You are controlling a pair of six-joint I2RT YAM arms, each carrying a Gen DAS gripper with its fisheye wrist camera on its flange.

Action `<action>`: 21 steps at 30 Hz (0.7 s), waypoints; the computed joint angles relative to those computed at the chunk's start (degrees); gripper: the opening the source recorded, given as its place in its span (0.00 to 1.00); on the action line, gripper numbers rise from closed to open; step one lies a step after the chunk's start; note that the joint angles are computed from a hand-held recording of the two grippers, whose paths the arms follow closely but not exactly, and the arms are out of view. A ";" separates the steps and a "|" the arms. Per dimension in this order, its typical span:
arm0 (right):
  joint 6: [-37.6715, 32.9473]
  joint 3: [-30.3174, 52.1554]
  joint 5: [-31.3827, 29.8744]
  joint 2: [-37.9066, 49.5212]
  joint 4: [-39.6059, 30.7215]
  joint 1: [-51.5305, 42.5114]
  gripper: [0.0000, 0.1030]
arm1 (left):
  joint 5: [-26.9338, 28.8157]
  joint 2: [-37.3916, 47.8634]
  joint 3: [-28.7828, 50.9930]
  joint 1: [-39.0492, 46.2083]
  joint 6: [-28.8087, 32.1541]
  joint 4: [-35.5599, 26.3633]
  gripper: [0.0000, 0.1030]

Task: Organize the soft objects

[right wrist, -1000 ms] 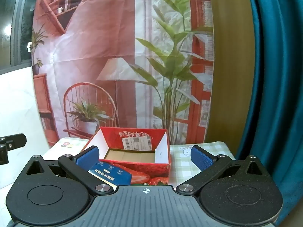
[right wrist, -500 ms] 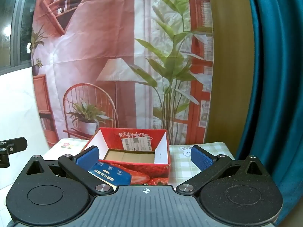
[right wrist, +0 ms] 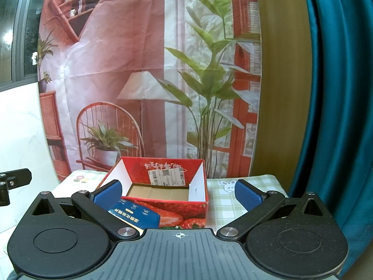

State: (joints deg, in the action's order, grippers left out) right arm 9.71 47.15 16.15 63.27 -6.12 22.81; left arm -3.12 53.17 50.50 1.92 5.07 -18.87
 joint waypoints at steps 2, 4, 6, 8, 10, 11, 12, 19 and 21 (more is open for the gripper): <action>-0.04 0.02 -0.05 -0.01 0.00 -0.07 1.00 | -0.05 -0.03 0.04 -0.06 0.01 -0.04 1.00; -0.07 0.00 -0.05 -0.04 -0.03 -0.07 1.00 | 0.03 -0.35 -0.12 -0.14 -0.03 -0.06 1.00; -0.08 -0.01 -0.10 -0.05 -0.03 -0.10 1.00 | -0.01 -0.55 -0.31 -0.21 -0.05 0.04 1.00; -0.09 0.02 -0.11 -0.07 -0.12 -0.12 1.00 | 0.10 -0.70 -0.55 -0.20 0.01 0.14 1.00; -0.08 -0.04 -0.08 -0.10 -0.04 -0.09 1.00 | 0.07 -0.74 -0.69 -0.21 -0.01 0.23 1.00; -0.08 0.01 -0.10 -0.08 -0.09 -0.10 1.00 | 0.04 -0.77 -0.71 -0.24 -0.02 0.24 1.00; -0.08 0.01 -0.10 -0.08 -0.09 -0.10 1.00 | 0.05 -0.77 -0.75 -0.24 -0.03 0.28 1.00; -0.09 0.06 -0.01 -0.12 -0.21 -0.03 1.00 | 0.00 -0.87 -0.93 -0.38 -0.33 0.24 1.00; -0.10 0.06 -0.04 -0.15 -0.22 -0.05 1.00 | 0.03 -0.87 -0.89 -0.47 -0.43 0.15 1.00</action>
